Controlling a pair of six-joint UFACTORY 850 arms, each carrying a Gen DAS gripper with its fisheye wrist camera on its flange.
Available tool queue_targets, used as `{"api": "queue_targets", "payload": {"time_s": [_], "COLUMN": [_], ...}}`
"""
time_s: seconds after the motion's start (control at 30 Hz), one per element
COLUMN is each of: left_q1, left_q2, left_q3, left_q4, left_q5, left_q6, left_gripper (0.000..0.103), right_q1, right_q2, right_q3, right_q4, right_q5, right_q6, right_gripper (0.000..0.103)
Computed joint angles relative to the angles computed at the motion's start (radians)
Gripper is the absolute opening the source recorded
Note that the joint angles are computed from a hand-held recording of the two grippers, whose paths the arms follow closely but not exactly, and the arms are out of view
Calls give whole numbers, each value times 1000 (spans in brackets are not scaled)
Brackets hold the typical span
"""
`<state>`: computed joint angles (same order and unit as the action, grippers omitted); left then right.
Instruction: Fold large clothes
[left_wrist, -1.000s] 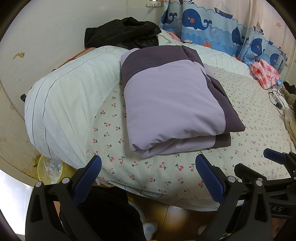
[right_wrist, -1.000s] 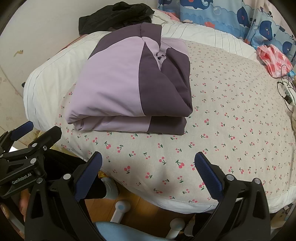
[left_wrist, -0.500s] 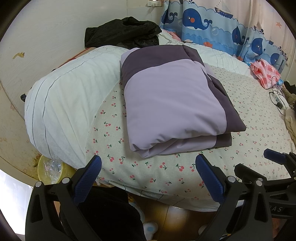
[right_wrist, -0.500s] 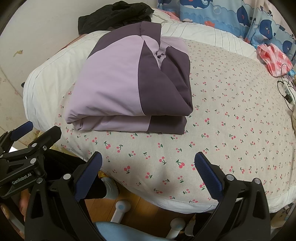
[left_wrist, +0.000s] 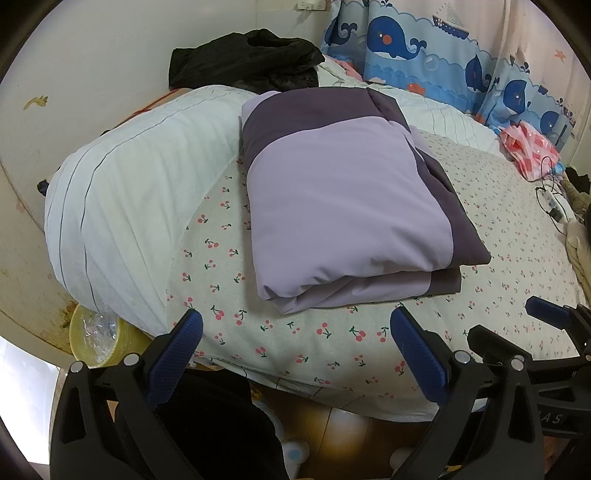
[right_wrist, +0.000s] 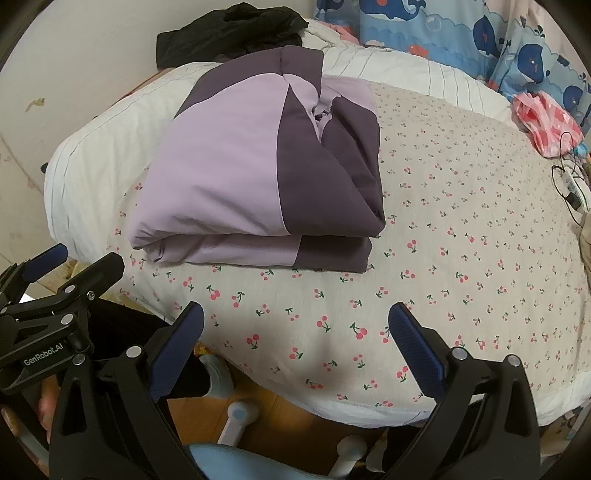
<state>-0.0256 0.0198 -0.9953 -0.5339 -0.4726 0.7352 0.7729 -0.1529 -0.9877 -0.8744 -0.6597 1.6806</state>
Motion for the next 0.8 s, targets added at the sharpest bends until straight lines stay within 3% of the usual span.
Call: {"api": "queue_targets", "payload": {"time_s": [0.8], "left_q1": [4], "left_q2": [-23], "left_q3": [-21], "left_q4": [19], "left_q5": [-34], "left_q6": [-39], "left_gripper": [97], "right_q1": [-12], "right_q2": [-9], "right_q3": [-12], "right_q4": [-1], "right_q5": [-8], "right_q6": [-9], "right_gripper": [97]}}
